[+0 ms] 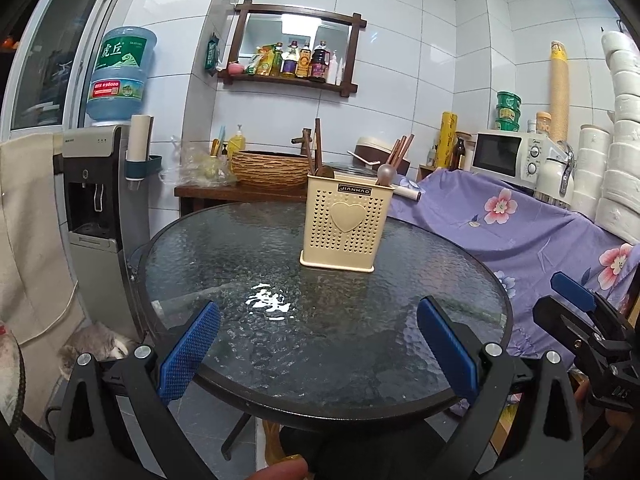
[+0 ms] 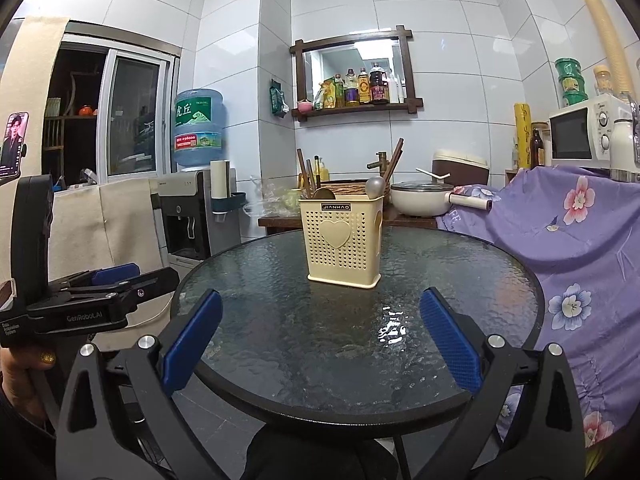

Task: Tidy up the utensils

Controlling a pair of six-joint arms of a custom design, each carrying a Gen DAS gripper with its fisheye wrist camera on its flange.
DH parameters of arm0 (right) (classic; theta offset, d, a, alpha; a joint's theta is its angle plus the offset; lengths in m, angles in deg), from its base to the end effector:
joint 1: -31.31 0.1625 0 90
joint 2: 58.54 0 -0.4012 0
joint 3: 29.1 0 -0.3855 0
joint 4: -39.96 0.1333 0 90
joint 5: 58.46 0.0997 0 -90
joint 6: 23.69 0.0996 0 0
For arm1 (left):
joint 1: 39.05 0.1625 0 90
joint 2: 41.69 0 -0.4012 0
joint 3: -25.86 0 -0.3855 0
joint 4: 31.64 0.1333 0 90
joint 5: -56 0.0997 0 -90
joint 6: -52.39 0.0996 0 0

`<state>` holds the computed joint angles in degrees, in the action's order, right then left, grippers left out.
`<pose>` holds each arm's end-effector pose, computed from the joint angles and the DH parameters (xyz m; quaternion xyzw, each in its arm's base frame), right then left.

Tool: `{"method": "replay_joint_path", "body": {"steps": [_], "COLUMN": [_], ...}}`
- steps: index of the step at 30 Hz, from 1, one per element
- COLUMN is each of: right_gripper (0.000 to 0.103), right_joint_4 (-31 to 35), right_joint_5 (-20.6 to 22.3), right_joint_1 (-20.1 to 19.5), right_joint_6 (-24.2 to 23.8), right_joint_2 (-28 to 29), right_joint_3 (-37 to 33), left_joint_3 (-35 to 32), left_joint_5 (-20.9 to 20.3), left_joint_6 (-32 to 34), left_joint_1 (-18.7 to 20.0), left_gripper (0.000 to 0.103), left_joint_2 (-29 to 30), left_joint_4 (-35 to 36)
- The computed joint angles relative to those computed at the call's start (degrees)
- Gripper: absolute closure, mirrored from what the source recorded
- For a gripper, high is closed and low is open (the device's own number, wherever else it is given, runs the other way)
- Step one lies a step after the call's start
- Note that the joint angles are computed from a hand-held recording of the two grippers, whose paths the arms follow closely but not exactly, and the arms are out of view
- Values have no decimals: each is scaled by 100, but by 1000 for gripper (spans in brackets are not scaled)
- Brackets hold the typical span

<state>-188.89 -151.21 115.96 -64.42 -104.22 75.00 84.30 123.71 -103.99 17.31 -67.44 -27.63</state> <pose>0.0723 -0.6062 0.2029 0.2172 -0.7320 0.5868 0.2695 -0.2454 -0.6776 -0.0064 0.3441 0.8112 -0.4535 0.1337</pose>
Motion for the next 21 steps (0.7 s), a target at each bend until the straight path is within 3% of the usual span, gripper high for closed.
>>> {"method": "replay_joint_path", "body": {"steps": [21], "right_gripper": [6], "right_joint_4": [42], "right_joint_5": [-18], "right_joint_1": [33], "right_joint_6": [41], "right_joint_2": [59], "right_joint_3": [-44], "left_joint_3": [73], "left_joint_5": [-224], "left_joint_6": [135], "left_joint_1": [-83], "left_gripper": [6], "left_joint_2": [-5], "left_joint_4": [-80]}}
